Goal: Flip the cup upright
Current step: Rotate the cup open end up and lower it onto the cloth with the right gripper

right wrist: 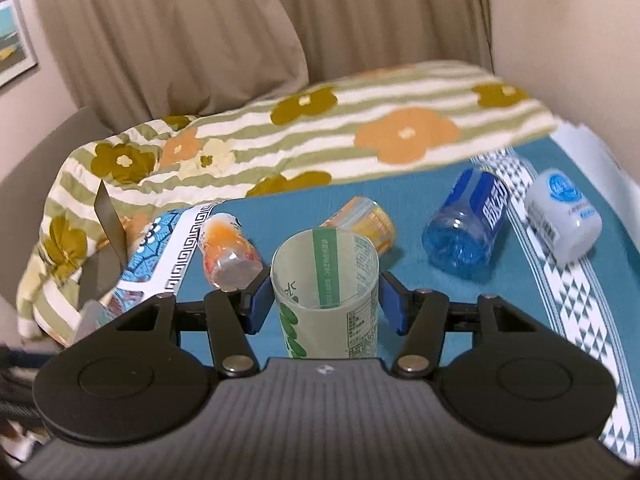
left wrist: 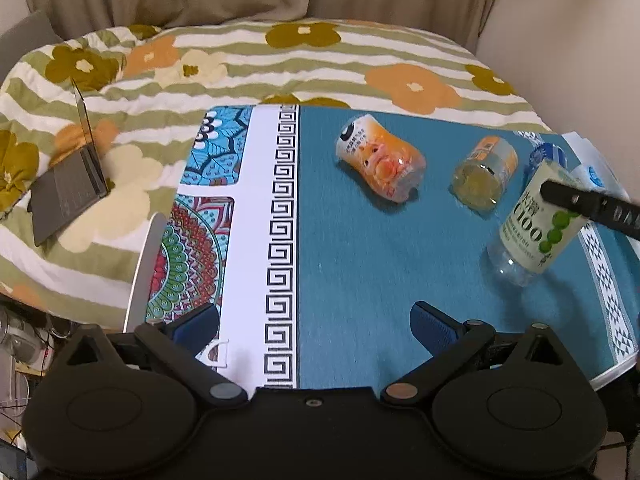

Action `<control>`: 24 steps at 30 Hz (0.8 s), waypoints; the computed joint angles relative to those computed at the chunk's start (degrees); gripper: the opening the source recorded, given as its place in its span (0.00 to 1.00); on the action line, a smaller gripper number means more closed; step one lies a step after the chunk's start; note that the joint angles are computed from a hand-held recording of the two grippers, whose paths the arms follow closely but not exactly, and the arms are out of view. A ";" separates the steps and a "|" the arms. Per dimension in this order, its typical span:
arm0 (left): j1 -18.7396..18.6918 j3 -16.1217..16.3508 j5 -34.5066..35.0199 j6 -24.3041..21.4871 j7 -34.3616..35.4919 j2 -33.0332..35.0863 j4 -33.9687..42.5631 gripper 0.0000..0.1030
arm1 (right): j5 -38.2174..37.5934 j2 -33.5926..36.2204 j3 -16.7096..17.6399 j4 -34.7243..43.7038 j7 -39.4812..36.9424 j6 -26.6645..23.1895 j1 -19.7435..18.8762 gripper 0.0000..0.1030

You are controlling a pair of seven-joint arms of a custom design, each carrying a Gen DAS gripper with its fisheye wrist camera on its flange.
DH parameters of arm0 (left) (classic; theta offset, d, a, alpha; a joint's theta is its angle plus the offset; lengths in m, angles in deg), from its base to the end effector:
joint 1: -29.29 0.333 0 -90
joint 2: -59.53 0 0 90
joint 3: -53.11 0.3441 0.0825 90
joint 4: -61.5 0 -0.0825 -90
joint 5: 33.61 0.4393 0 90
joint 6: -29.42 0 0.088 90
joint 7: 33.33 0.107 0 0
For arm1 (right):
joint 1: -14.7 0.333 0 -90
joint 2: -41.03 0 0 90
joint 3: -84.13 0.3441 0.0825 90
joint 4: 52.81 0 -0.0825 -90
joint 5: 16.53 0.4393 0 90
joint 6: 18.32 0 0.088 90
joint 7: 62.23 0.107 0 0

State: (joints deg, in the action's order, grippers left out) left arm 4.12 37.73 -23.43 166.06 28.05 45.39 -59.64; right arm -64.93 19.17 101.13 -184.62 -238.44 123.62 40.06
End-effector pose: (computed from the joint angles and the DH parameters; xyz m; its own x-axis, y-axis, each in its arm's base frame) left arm 0.4280 -0.3794 0.5827 -0.3153 -0.9488 0.0200 -0.8132 0.2593 -0.5210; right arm 0.3765 0.3654 0.5560 -0.2068 -0.9448 -0.2541 -0.5722 0.3274 -0.7519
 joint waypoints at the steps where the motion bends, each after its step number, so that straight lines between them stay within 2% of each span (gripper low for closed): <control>1: 0.15 -0.17 0.54 0.46 -0.48 -0.07 -0.20 1.00 | -1.54 -0.04 0.48 -0.49 0.97 0.49 -0.42 0.69; 5: 0.32 -0.36 1.89 1.99 -1.59 -0.62 -1.24 1.00 | -7.01 -0.03 2.38 -1.50 3.45 -0.47 -1.09 0.70; 12: -0.24 -0.11 1.58 2.92 -1.08 -0.24 -1.53 1.00 | -11.80 0.95 2.79 -1.61 3.94 -1.71 0.20 0.71; 24: -0.46 0.06 -0.03 3.55 -0.71 -0.09 -1.50 1.00 | -11.15 0.70 2.22 -1.91 4.24 -2.73 1.91 0.74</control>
